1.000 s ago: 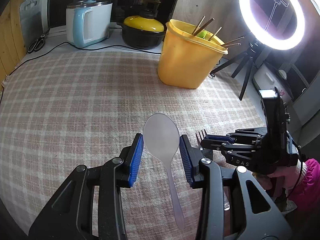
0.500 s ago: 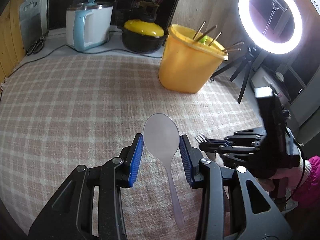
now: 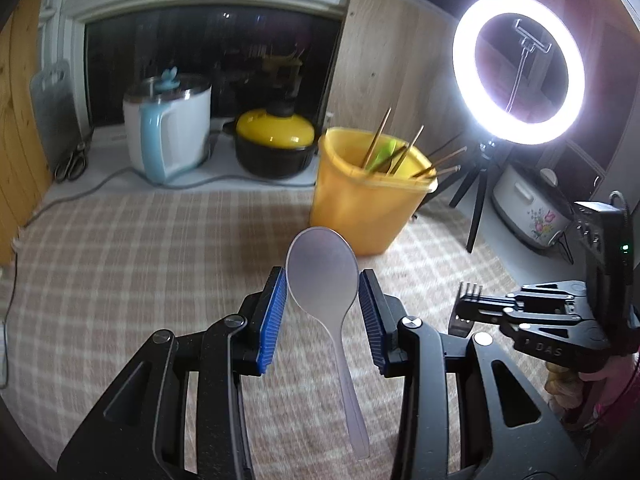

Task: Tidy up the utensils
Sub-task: 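Lift the held spoon and fork and carry them over the yellow bin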

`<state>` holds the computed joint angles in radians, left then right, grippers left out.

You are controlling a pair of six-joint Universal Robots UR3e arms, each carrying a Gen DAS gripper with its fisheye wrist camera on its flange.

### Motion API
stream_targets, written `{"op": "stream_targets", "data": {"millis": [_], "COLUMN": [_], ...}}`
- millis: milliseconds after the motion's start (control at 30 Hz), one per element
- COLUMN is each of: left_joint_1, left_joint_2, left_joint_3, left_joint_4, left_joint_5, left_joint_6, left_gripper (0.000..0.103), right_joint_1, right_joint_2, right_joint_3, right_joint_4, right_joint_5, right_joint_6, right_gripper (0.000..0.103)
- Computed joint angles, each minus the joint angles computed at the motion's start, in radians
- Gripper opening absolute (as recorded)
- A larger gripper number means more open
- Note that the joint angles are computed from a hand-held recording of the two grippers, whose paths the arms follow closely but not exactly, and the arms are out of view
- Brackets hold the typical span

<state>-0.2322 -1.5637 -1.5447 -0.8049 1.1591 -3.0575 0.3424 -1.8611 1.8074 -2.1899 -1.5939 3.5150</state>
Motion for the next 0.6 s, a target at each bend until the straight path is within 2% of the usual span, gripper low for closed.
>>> {"op": "stream_targets", "data": {"millis": [200, 400, 600], "left_joint_1": [-0.006, -0.005, -0.007], "left_joint_2": [-0.036, -0.083, -0.204], "left_joint_3": [0.057, 0.128, 0.316], "left_joint_4": [0.011, 0.01, -0.002], "left_joint_5": [-0.01, -0.018, -0.025], "left_joint_6": [-0.001, -0.01, -0.033], "left_gripper": [0.037, 0.037, 0.037], "right_joint_1": [0.043, 0.027, 0.022], "right_joint_2": [-0.002, -0.024, -0.015], "right_joint_3": [-0.054, -0.104, -0.207], "right_joint_4": [0.007, 0.028, 0.039], "right_joint_5": [-0.093, -0.123, -0.197], "right_joint_6": [0.015, 0.002, -0.026], "right_gripper": [0.002, 0.002, 0.001]}}
